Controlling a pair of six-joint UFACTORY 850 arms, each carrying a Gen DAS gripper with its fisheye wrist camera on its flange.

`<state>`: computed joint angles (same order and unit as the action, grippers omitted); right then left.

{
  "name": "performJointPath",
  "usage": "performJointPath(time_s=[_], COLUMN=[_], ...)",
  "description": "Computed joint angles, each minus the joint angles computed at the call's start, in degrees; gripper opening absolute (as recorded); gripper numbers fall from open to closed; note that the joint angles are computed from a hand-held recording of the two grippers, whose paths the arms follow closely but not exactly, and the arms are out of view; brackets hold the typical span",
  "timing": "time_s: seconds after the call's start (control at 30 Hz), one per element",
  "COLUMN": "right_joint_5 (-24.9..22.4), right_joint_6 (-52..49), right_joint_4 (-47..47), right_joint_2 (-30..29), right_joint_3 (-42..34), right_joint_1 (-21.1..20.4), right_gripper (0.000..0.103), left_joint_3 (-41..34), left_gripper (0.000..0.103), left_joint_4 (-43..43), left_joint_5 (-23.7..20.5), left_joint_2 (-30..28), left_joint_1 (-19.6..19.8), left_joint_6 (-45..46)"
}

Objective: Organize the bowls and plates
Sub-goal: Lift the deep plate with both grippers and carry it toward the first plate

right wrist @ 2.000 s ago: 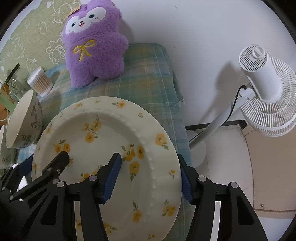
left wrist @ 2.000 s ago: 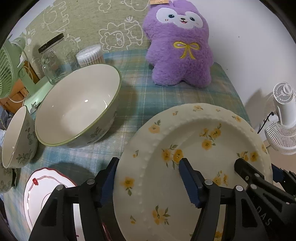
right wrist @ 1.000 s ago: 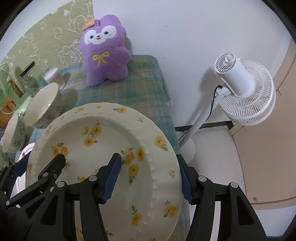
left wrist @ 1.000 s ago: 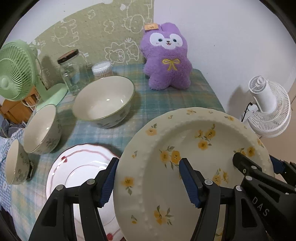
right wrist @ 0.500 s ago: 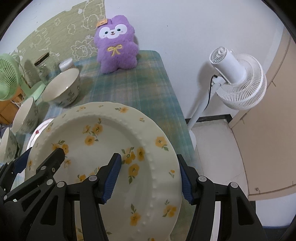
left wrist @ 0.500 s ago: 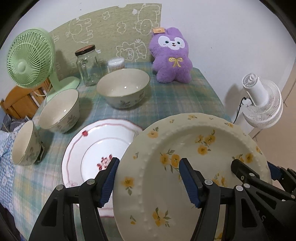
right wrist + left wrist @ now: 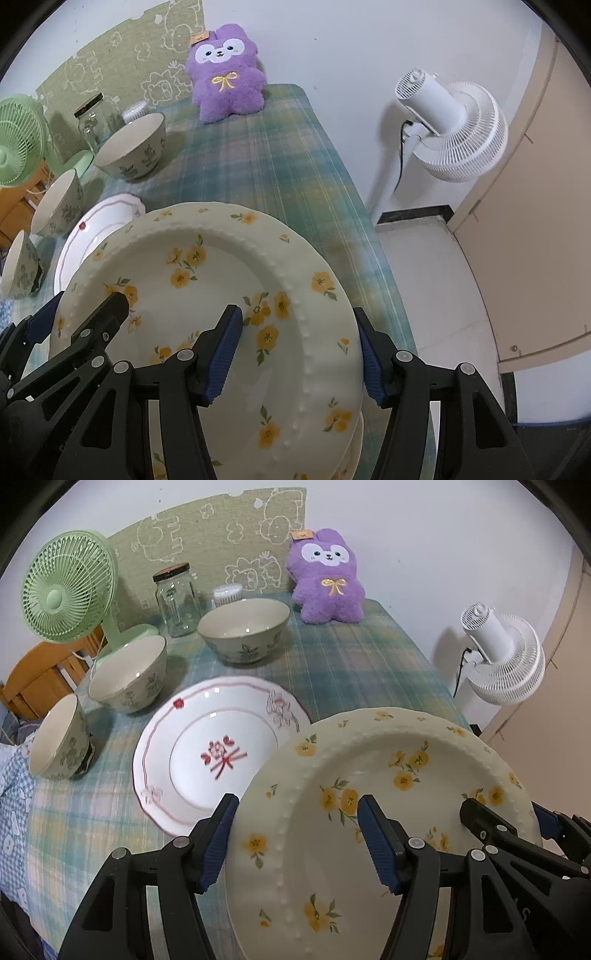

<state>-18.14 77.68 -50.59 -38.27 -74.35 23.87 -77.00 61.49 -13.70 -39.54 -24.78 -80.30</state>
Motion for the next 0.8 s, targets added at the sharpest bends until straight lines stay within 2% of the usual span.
performJointPath(time_s=[0.2,0.63,0.8], right_joint_5=[0.34,-1.24,-0.57], right_joint_6=[4.55,10.74,10.43], right_joint_4=[-2.47,-7.16,-5.38], right_joint_2=[1.2,2.84,3.16], right_joint_3=[3.2,7.5,8.39], right_joint_1=[0.84,2.39,2.18], right_gripper=[0.063,0.063,0.062], left_joint_3=[3.52,7.18,8.26], left_gripper=[0.067,0.067,0.067], left_joint_4=[2.94,3.42,9.17], left_joint_5=[0.58,1.63,1.09], left_joint_2=[1.56,2.48,2.96], left_joint_1=[-0.79,-1.88,-2.55], left_joint_6=[-3.4,-4.8,-10.1])
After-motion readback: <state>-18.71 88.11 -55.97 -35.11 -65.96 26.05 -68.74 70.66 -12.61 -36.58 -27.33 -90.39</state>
